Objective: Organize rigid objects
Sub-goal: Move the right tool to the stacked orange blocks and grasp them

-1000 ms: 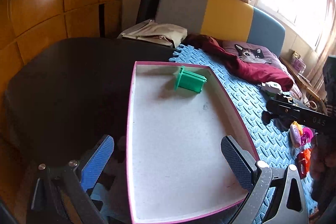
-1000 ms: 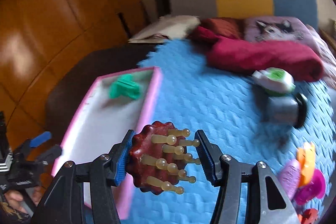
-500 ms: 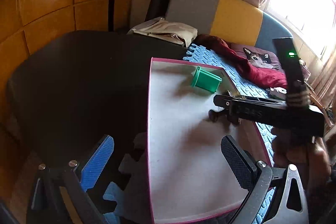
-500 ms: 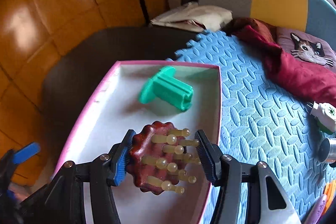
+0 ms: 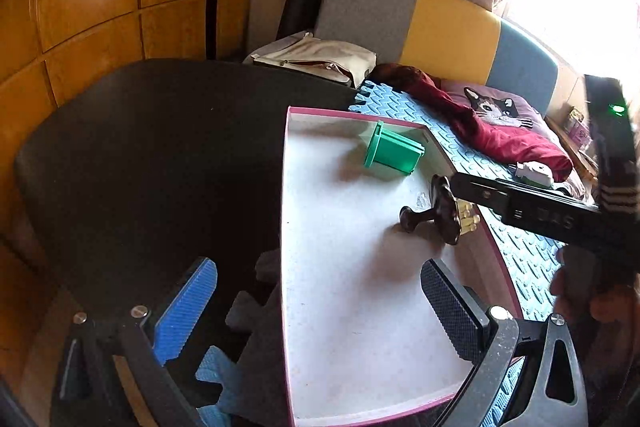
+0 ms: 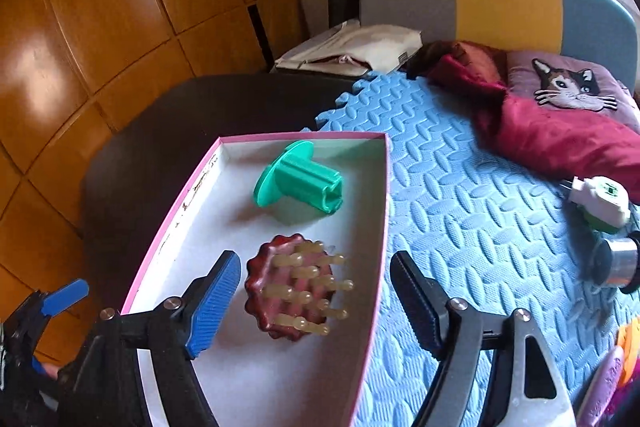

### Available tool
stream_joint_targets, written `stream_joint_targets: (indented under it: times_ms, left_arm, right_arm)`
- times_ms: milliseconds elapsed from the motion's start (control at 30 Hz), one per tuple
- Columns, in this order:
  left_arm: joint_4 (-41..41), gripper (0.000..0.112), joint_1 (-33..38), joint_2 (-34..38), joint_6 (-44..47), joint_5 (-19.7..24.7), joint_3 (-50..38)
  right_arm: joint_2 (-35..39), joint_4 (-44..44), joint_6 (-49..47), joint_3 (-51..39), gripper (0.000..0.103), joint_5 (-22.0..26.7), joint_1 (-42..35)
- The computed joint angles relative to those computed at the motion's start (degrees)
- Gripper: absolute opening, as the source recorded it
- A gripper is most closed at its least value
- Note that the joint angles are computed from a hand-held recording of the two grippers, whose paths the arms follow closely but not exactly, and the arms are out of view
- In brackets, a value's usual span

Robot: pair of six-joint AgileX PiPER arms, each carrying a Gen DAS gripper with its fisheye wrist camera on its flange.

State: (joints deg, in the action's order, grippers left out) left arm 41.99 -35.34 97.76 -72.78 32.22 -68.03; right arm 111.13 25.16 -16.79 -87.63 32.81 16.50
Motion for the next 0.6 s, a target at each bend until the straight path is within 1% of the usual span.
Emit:
stream_joint_targets:
  times_ms: [367, 500, 600]
  left_arm:
    - [-0.15, 0.103, -1.16, 0.72, 0.66, 1.13, -1.12]
    - [0.33, 0.103, -1.25, 0.27, 0.35, 0.64, -0.76]
    - [-1.7, 0.103, -0.74, 0.1, 1.8, -0.96, -0.64]
  right_arm:
    - [-7.92, 4.93, -5.85, 11.21, 0.08, -3.46, -2.99]
    - [-10.62, 5.6, -7.41, 14.85, 0.08, -3.54, -5.16]
    - [-12.66, 5.71, -8.38, 17.12, 0.08, -3.16, -7.53]
